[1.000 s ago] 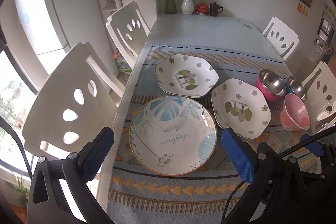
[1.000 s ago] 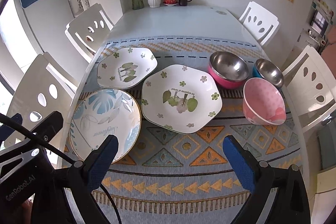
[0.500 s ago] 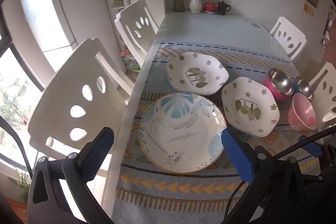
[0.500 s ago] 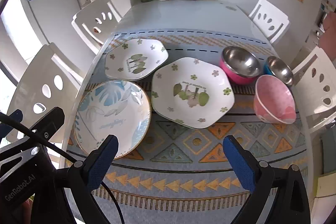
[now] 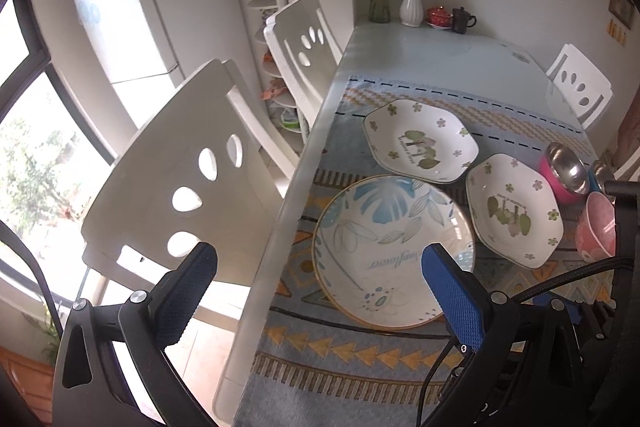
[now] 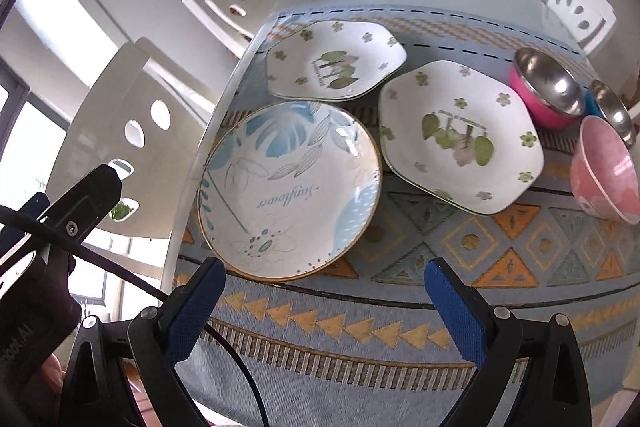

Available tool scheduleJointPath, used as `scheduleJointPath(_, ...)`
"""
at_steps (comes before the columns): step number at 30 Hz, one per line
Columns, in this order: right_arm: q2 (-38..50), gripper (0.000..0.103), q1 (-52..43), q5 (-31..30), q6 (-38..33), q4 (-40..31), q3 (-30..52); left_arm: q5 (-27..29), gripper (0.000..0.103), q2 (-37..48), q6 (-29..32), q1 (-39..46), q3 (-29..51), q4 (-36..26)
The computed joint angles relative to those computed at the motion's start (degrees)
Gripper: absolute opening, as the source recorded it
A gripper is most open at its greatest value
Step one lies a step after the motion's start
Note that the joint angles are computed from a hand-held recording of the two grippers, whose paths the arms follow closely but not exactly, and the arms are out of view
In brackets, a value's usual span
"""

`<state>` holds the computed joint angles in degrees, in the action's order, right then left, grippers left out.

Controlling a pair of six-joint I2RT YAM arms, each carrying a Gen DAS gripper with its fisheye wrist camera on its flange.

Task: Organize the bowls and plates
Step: 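Move both tools toward the rim of the blue-leaf round plate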

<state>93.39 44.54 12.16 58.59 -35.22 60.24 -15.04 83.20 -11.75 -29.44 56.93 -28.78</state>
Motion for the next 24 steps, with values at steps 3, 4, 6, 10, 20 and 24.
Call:
scheduleJointPath(3, 1.24, 0.099, -0.40, -0.98, -0.96, -0.54, 0.83, -0.22, 0.102, 0.27, 0.13, 0.43, -0.25, 0.24)
scheduleJointPath(4, 1.40, 0.099, -0.55, -1.24, -1.11, -0.83, 1.00, -0.35, 0.102, 0.29, 0.17, 0.42, -0.43, 0.36)
scheduleJointPath(6, 1.66, 0.099, -0.56, -1.16, -1.41, -1.05, 1.36, -0.40, 0.102, 0.74, 0.21, 0.40, -0.27, 0.43)
scheduleJointPath(10, 1.71, 0.099, -0.80, -0.95, -1.86, -1.44, 1.47, -0.36, 0.102, 1.18, 0.37, 0.25, -0.34, 0.52)
scheduleJointPath(20, 1.91, 0.099, -0.72, 0.22, -2.52, -2.53, 1.58, -0.43, 0.102, 1.73, -0.17, -0.14, -0.57, 0.66)
scheduleJointPath(24, 2.50, 0.099, -0.29, 1.42, -2.88, -3.88, 2.37, -0.19, 0.102, 2.24, -0.51, -0.29, -0.53, 0.49)
